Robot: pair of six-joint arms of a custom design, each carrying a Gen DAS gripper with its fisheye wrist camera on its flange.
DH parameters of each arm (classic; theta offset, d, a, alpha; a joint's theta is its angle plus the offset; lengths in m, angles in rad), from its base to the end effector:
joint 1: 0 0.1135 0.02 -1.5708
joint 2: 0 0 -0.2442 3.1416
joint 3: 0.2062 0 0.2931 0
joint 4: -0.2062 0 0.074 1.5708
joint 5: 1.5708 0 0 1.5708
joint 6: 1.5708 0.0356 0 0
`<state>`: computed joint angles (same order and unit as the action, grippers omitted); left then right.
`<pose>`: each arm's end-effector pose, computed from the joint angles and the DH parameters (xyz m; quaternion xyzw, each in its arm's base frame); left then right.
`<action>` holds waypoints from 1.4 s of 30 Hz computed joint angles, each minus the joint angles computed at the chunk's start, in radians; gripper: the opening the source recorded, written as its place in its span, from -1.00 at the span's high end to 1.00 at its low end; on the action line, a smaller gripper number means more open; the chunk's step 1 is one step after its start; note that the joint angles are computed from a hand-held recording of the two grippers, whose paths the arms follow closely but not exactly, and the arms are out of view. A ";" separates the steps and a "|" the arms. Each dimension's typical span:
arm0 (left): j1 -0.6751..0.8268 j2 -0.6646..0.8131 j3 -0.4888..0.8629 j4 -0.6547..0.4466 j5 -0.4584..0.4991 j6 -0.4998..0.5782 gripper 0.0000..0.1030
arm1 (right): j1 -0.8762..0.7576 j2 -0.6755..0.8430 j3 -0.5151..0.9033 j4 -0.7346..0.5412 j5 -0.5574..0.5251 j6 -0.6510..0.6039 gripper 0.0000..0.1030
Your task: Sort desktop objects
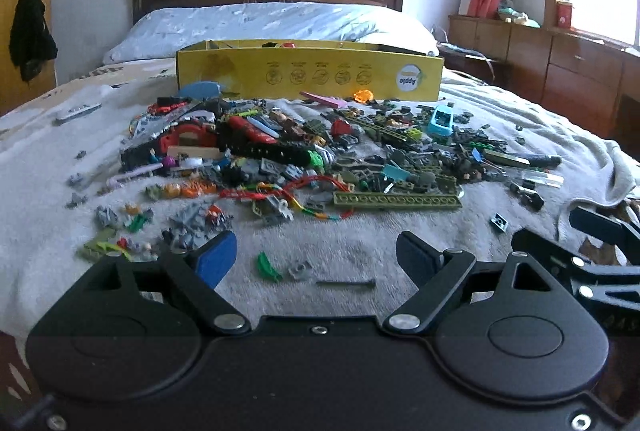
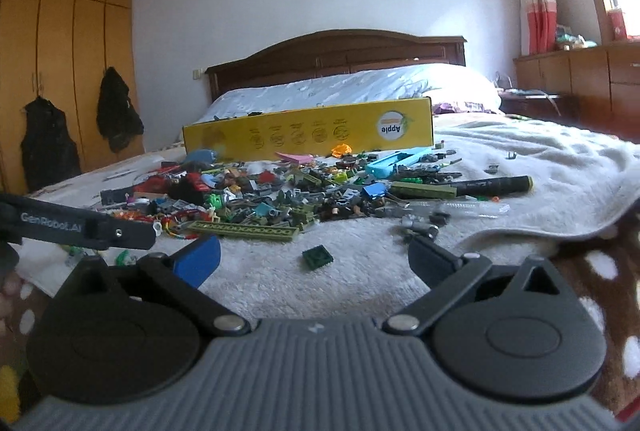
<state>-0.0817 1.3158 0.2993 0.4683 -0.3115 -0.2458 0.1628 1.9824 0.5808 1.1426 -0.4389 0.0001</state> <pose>0.2526 -0.0097 0.0812 -0.1463 0.8524 0.0547 0.4990 0.3211 0.0681 0.0374 -0.1952 0.7601 0.2204 0.5792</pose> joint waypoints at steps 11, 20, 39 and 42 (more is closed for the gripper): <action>-0.097 0.133 -0.055 0.220 -0.076 0.088 -0.17 | -0.026 0.050 0.034 -0.009 -0.012 0.023 -1.00; -0.090 0.252 -0.024 0.305 -0.039 0.032 -0.01 | 0.002 0.072 0.026 0.040 0.034 -0.029 -1.00; -0.020 0.368 -0.044 0.495 0.052 0.139 -0.10 | 0.024 0.099 0.029 0.088 0.043 -0.063 -1.00; 0.001 0.380 -0.043 0.515 0.086 0.145 0.01 | 0.025 0.102 0.031 0.085 0.041 -0.068 -1.00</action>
<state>-0.0805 1.6957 0.2566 0.9828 -0.2256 -0.1008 0.1881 2.0840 0.6119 1.2273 -0.3975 -0.0678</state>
